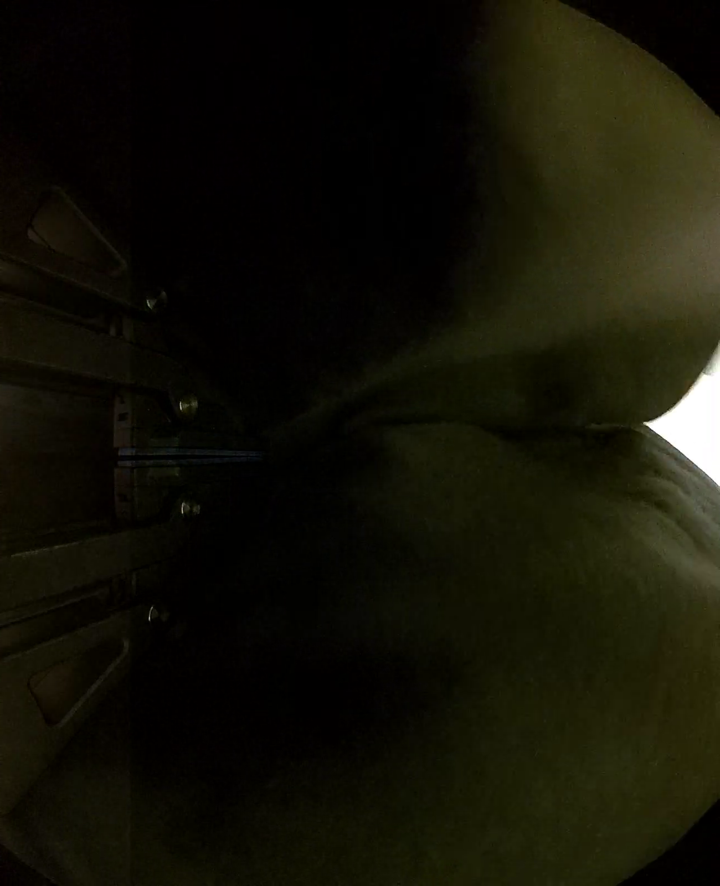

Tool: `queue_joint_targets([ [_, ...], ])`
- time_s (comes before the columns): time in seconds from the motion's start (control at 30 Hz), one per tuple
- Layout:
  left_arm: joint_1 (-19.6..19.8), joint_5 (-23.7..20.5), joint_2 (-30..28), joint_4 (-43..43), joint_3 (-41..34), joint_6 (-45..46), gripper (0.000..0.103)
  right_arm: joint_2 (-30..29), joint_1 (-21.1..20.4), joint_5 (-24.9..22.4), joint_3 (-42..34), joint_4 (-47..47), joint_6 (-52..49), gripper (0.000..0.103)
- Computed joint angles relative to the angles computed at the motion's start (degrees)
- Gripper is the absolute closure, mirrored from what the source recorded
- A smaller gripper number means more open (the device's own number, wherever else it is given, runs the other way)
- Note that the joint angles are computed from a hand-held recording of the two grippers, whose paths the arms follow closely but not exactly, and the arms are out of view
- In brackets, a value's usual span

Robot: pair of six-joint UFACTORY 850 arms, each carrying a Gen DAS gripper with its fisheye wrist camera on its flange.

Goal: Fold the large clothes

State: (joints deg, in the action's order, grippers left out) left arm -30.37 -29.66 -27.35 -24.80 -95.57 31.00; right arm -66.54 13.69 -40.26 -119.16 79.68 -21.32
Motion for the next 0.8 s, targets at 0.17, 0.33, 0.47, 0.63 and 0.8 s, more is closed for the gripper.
queue_joint_targets([
  [0.17,-2.52,1.45,0.9,5.27,1.77,-2.75,0.096,0.86,-0.53,-1.35,2.49,5.63,-5.31,0.103],
  [0.33,-4.46,3.68,1.36,12.34,2.28,-4.97,0.096,0.63,-0.73,-1.95,1.46,4.12,-0.09,0.103],
  [0.47,-4.69,5.54,3.09,6.23,4.31,1.73,0.096,0.1,-2.41,-5.11,-1.74,-0.98,4.02,0.103],
  [0.63,-4.13,5.29,2.74,2.28,3.24,5.56,0.096,0.32,-5.74,-6.96,-7.54,-19.77,13.28,0.103],
  [0.8,-4.85,3.57,-0.27,3.47,0.55,3.25,0.096,9.78,-11.48,5.29,5.28,-8.05,3.77,0.103],
])
